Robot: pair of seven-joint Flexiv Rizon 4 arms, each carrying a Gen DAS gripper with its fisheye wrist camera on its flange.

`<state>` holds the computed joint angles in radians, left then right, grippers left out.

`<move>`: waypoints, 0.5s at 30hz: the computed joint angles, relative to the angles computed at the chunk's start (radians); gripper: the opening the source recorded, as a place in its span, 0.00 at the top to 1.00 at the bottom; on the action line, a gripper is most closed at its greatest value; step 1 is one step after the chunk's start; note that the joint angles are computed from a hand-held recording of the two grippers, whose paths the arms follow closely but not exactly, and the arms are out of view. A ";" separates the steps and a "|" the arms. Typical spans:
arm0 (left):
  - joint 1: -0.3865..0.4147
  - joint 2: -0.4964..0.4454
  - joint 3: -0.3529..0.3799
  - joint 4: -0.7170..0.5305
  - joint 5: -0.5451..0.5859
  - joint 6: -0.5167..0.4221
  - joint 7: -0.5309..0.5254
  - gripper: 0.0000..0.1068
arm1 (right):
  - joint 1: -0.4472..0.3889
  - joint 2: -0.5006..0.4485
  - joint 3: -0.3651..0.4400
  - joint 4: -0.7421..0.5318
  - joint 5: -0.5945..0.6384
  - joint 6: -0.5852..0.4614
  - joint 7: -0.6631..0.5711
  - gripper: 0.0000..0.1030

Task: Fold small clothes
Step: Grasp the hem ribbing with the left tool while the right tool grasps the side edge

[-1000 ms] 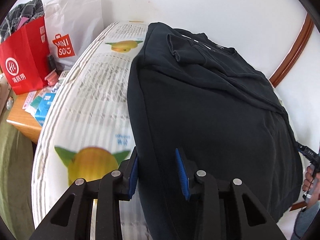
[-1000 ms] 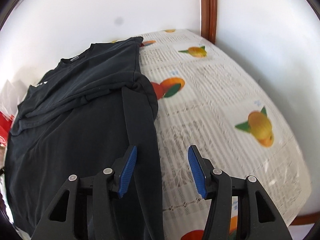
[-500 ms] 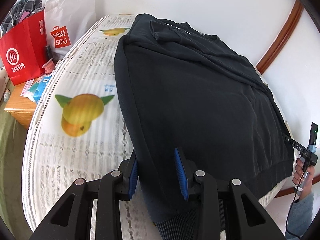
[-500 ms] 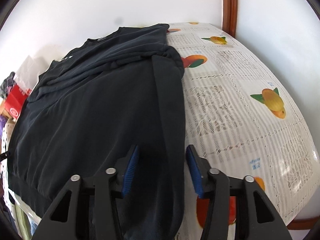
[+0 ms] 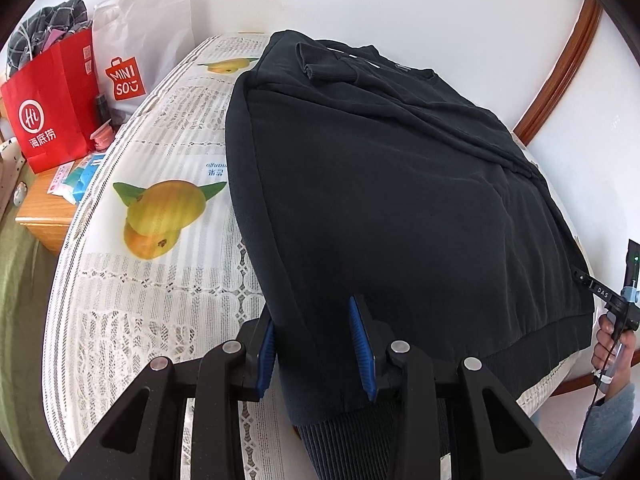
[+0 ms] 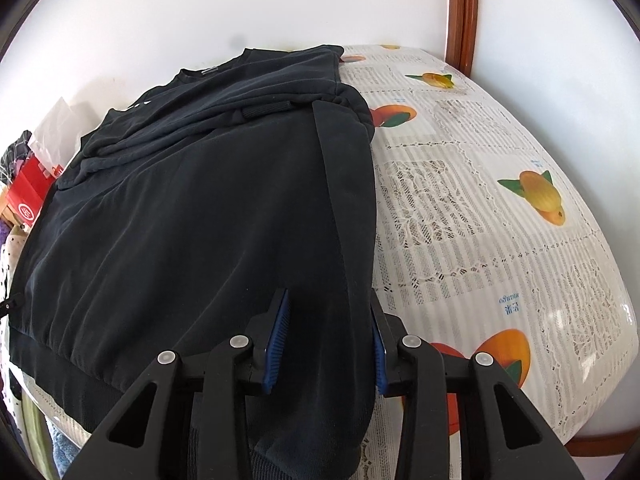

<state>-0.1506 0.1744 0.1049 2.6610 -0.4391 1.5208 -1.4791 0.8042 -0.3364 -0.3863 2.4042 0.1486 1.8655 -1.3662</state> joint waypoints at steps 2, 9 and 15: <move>-0.013 -0.011 0.008 -0.005 -0.023 0.008 0.018 0.71 | -0.007 -0.007 0.006 -0.010 0.001 0.002 0.005 0.65; 0.020 -0.029 -0.018 -0.009 0.015 0.040 -0.012 0.71 | 0.040 -0.046 -0.043 -0.034 0.036 0.029 0.014 0.65; 0.049 -0.031 -0.025 -0.015 0.090 0.038 -0.053 0.71 | 0.002 -0.049 0.000 -0.045 0.058 0.043 0.005 0.65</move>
<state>-0.1021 0.1432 0.0796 2.6459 -0.3487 1.5584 -1.5317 0.8061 -0.3858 -0.3859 2.3593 0.2062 1.9089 -1.3617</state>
